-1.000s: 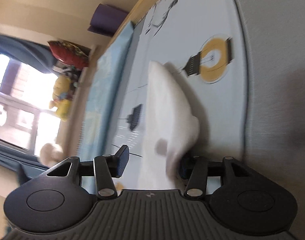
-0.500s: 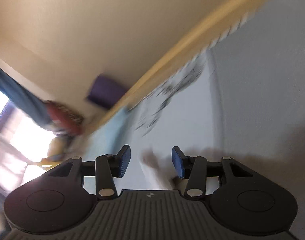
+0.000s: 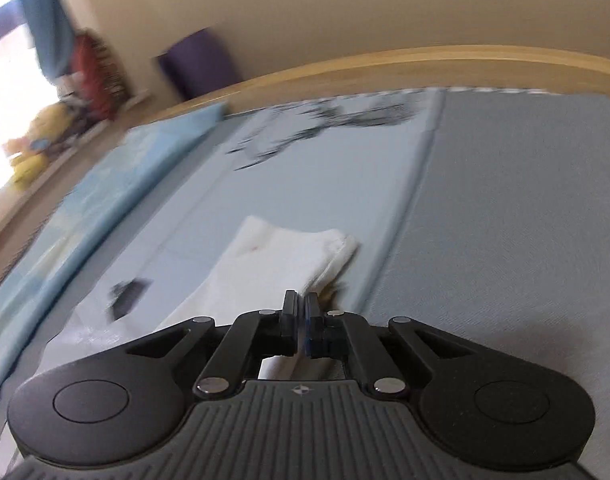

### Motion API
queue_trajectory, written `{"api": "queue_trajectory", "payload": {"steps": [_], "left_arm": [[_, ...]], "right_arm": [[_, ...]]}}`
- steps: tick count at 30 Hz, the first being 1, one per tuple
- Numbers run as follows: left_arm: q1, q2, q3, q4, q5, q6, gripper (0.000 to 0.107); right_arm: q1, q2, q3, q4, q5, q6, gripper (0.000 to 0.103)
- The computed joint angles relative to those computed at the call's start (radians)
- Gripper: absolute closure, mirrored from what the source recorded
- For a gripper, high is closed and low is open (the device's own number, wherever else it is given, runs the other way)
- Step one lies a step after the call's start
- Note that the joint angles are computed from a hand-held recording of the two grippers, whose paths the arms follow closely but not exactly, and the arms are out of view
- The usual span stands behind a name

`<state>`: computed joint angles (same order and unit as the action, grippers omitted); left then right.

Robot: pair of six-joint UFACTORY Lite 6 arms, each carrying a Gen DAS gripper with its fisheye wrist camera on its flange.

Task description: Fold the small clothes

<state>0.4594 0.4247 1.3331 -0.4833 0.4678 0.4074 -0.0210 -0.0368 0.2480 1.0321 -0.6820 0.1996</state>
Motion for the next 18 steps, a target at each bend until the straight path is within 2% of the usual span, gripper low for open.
{"api": "queue_trajectory", "payload": {"steps": [4, 7, 10, 12, 14, 16, 18], "left_arm": [[0.030, 0.045, 0.054, -0.057, 0.069, 0.098, 0.053], [0.042, 0.077, 0.079, -0.102, 0.110, 0.188, 0.053], [0.043, 0.093, 0.072, -0.146, 0.129, 0.263, 0.053], [0.040, 0.099, 0.067, -0.178, 0.132, 0.319, 0.053], [0.035, 0.103, 0.059, -0.227, 0.118, 0.385, 0.053], [0.027, 0.102, 0.046, -0.289, 0.097, 0.446, 0.053], [0.018, 0.109, 0.041, -0.352, 0.084, 0.501, 0.053]], "right_arm": [[0.023, -0.062, -0.002, 0.344, -0.018, -0.336, 0.101], [0.153, -0.077, 0.010, 0.639, -0.173, -0.524, 0.101], [0.262, 0.000, 0.129, 0.918, -0.370, -0.729, 0.097], [0.337, 0.019, 0.204, 0.963, -0.480, -0.774, 0.095], [0.499, 0.011, 0.265, 0.954, -0.557, -0.796, 0.095], [0.619, 0.002, 0.327, 0.852, -0.481, -0.816, 0.078], [0.717, 0.051, 0.430, 0.725, -0.330, -0.837, 0.068]]}}
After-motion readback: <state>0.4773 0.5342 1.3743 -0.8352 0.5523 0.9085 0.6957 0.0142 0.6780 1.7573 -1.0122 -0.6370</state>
